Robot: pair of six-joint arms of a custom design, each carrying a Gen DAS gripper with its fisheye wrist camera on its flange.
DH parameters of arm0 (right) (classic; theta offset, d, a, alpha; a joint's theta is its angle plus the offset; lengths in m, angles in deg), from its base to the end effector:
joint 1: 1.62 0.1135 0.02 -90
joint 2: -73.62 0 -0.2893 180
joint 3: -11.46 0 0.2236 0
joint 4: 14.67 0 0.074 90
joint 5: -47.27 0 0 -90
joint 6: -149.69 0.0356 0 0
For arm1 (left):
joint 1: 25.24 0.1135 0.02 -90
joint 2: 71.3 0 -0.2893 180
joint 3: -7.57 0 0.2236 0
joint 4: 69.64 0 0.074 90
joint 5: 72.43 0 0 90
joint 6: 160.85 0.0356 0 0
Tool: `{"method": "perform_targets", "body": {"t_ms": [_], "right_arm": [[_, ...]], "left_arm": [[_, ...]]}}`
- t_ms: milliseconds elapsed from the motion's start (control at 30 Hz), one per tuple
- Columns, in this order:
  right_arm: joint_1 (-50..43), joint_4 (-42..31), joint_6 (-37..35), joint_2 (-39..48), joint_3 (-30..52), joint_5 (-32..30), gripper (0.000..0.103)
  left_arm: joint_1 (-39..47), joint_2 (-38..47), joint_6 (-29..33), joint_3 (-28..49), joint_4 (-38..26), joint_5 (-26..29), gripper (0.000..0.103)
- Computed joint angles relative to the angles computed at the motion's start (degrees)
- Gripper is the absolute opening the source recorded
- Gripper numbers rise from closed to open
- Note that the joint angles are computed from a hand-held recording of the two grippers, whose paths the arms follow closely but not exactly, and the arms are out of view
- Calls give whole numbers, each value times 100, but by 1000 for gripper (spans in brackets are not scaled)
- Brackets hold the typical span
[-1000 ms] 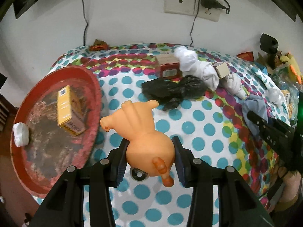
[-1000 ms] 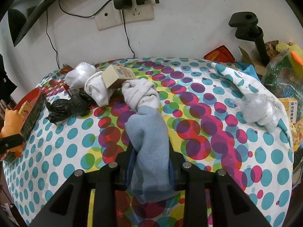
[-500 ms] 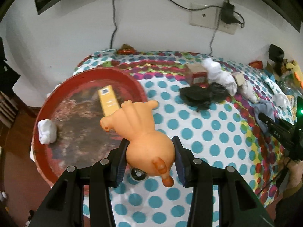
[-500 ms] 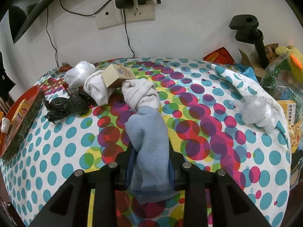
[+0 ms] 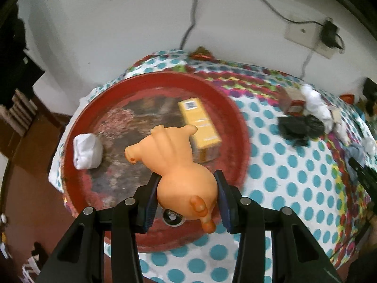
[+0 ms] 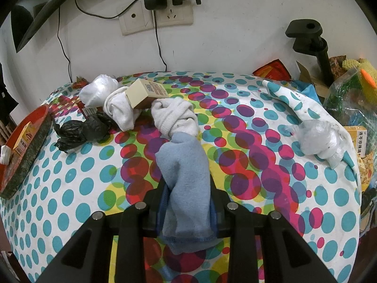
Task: Organize objects
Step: 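Carry the orange toy over the red tray with the left gripper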
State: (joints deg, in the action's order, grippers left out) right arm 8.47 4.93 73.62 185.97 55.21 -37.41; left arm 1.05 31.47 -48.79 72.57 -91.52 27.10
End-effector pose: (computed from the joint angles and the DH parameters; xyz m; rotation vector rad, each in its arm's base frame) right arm 0.2796 0.0464 0.0903 0.1232 2.4194 0.0784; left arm 0.2858 0.1346 0.1645 -0.0371 2.5913 0.0907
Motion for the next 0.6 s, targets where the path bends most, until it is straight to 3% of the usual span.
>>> {"method": "perform_targets", "body": {"t_ms": [600], "right_arm": [[84,-132,-59,-6,58,197,30]], "left_arm": [[846,929,324,819,-49,-120,41]]}}
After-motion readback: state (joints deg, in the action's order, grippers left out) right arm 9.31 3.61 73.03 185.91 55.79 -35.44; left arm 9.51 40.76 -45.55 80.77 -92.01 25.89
